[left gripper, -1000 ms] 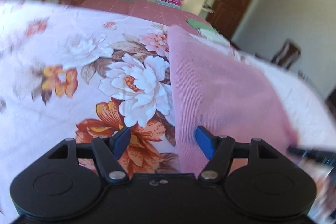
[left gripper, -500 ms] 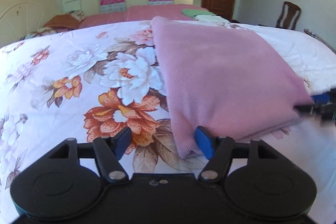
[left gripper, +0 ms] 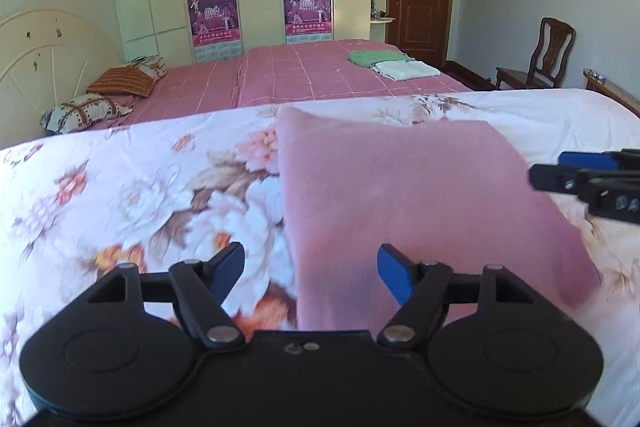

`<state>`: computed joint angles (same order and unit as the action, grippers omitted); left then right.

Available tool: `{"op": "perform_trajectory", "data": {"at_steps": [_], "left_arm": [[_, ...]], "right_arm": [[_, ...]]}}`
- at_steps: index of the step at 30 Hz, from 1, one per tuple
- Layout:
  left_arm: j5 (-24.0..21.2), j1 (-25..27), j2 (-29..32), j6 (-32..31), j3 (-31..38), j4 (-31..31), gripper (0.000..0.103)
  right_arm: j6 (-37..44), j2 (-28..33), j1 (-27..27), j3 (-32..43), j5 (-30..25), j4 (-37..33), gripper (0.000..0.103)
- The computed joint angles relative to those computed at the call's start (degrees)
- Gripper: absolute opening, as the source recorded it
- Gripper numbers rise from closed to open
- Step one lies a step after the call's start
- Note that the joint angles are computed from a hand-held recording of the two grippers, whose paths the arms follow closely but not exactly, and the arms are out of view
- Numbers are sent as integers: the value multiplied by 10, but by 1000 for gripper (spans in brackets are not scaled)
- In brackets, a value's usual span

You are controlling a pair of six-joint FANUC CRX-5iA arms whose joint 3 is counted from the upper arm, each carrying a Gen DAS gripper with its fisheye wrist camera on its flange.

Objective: Fold small clothes

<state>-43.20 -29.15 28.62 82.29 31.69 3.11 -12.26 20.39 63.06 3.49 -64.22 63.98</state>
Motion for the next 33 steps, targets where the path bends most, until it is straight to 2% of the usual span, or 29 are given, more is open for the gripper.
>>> {"op": "perform_trajectory", "data": {"at_steps": [2,4,6,7,8,9,10,11,13,14,16,17,20,21,25,26,30,32,33], "left_arm": [[-27,-3,34,2,48,9,72],[-117,-11,91,13,141,-12,75],[-138,-13,112,27,174,-21,77],[-154,-12,119,24,190,-20,77],[-149,-11,113,18,183,-18,77],[-119,-8,92,11,153,-18,75],[-78,-4,66,6,110,-14,76],[-59,2,52,5,86,-6,76],[-67,21,48,-3,74,35,76],[-66,30,47,-7,65,53,76],[-94,47,62,-24,75,97,76],[-101,57,69,-39,70,140,75],[-121,83,90,-59,53,268,73],[-129,85,98,-60,56,289,74],[-176,83,141,-38,115,288,74],[-179,81,148,-36,124,289,74],[-223,75,196,-11,210,274,74],[-243,68,219,-2,256,263,73],[-253,66,232,2,279,262,70]], "right_arm": [[8,17,-17,20,9,-9,53],[37,31,-32,37,24,-35,53],[136,63,-41,88,-1,-127,53],[171,70,-40,97,-7,-139,53],[182,69,-38,87,-3,-126,53],[190,65,-37,89,-5,-131,53],[181,54,-37,80,0,-130,53],[142,36,-34,51,8,-105,53],[53,-8,-33,-16,29,-62,73],[14,-33,-36,-48,52,-58,74],[-59,-80,-47,-103,102,-64,74],[-85,-99,-55,-125,130,-73,73],[-164,-152,-95,-195,264,-79,73],[-192,-161,-109,-214,301,-67,73],[-220,-176,-146,-244,407,-78,73],[-201,-175,-149,-240,419,-99,73],[-45,-151,-140,-176,382,-224,72],[24,-127,-135,-132,339,-264,61],[48,-116,-134,-112,321,-279,52]]}}
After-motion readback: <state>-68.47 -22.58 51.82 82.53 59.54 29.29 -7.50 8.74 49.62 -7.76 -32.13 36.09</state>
